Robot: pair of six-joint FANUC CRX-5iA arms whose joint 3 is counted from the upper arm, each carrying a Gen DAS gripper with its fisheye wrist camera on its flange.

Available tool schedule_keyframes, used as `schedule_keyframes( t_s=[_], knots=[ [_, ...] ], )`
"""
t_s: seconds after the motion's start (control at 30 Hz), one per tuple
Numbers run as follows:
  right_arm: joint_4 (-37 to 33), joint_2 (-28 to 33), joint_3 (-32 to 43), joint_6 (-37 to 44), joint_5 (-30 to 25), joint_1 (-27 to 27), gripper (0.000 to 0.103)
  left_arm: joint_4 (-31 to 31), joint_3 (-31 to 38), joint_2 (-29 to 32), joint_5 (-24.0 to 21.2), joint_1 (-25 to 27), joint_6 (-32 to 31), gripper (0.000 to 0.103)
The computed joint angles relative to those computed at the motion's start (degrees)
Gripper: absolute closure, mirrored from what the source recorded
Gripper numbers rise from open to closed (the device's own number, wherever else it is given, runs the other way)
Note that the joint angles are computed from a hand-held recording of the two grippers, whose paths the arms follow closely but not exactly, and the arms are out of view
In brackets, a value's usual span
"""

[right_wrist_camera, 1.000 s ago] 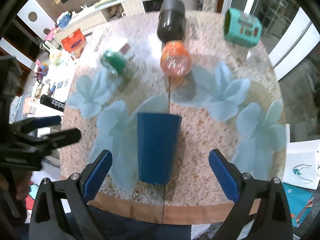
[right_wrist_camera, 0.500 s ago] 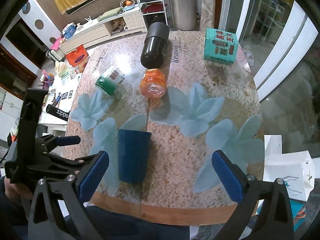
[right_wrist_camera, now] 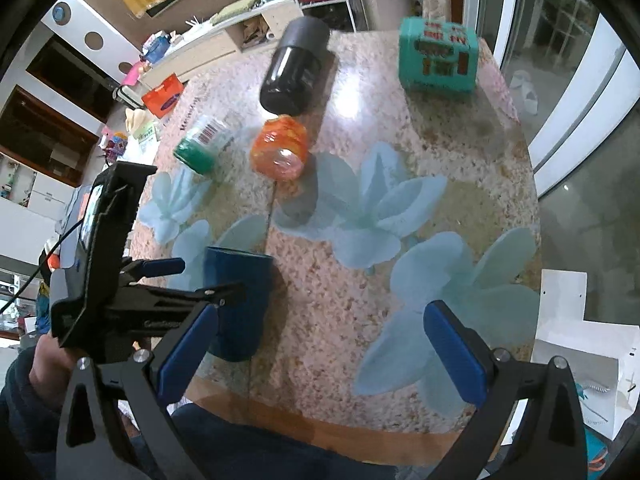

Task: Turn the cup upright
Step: 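Close the left gripper on the upright cup while the right gripper releases it, then lower the blue cup rim-up onto the table and open the left gripper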

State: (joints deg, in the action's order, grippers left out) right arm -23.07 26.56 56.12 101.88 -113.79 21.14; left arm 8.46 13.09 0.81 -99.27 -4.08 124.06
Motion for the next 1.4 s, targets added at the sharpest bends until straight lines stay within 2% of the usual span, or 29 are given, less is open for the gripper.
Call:
schedule_keyframes(
  t_s=[0.33, 0.4, 0.47, 0.77, 0.87, 1.03, 1.27, 1.4],
  knots=[
    [-0.9, 3.0, 1.9, 2.1, -3.7, -1.0, 0.0, -0.8, -0.8, 2.8, 1.0, -0.9, 1.3, 0.0],
    [-1.1, 3.8, 2.8, 2.0, -4.2, -1.4, 0.0, -0.3, -1.1, 3.2, 1.1, -1.0, 1.9, 0.006],
    [-1.3, 4.3, 3.5, 1.8, -4.6, -1.7, 0.0, 0.3, -1.4, 3.8, 0.7, -1.0, 2.5, 0.027],
    [-2.5, 5.4, 5.8, -0.1, -5.2, -2.9, 0.0, -0.6, -3.4, 0.9, 4.2, -2.2, 1.8, 0.027],
    [-3.7, 4.7, 5.7, -0.2, -4.4, -3.3, 0.0, -3.2, -2.3, -0.6, 5.7, -3.5, 1.0, 0.027],
    [-4.3, 3.4, 4.9, 0.8, -2.8, -3.2, 0.0, -7.4, -3.8, -6.0, 11.7, -6.4, 0.3, 0.027],
    [-2.0, 1.4, 2.0, 3.6, 0.1, -1.9, 0.0, -18.4, -3.6, -9.9, 17.9, -12.6, 3.1, 0.027],
    [-2.7, 0.3, 1.0, 4.9, 2.3, -1.7, 0.0, -28.0, -2.8, -10.4, 21.0, -18.0, 4.8, 0.027]
  ],
)
